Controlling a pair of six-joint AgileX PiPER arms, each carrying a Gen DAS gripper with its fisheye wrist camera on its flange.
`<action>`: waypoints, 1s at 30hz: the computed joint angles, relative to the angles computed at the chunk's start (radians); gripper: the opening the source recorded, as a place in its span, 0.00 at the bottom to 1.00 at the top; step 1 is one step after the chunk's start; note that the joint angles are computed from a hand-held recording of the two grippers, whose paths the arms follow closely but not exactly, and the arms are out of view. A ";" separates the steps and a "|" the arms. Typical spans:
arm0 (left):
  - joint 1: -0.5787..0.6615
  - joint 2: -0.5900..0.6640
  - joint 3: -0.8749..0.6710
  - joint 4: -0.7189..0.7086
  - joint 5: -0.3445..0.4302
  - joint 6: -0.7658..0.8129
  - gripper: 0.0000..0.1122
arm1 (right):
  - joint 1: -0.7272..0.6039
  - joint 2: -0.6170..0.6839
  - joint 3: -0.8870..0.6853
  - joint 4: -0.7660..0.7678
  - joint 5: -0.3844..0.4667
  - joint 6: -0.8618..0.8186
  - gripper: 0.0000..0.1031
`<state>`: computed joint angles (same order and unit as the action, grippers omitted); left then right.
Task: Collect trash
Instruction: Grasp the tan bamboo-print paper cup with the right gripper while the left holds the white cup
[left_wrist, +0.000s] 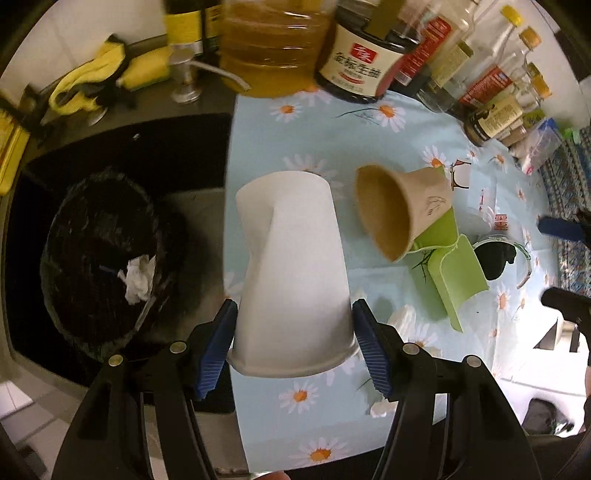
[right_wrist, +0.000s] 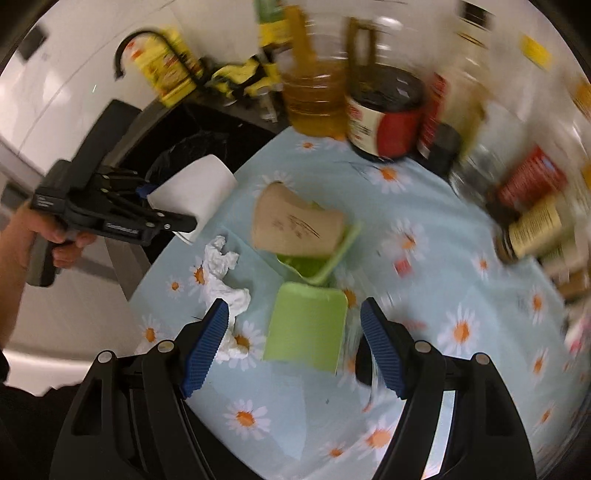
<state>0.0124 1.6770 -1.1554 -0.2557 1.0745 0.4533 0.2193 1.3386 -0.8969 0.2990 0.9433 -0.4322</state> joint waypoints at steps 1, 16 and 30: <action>0.017 -0.013 0.014 -0.009 0.001 0.009 0.55 | 0.020 0.021 -0.015 -0.018 -0.007 -0.001 0.71; 0.174 -0.164 0.168 -0.074 0.010 0.054 0.55 | 0.216 0.428 -0.303 -0.309 0.016 -0.204 0.74; 0.190 -0.217 0.244 -0.082 -0.007 -0.022 0.55 | 0.224 0.749 -0.597 -0.309 0.219 -0.383 0.75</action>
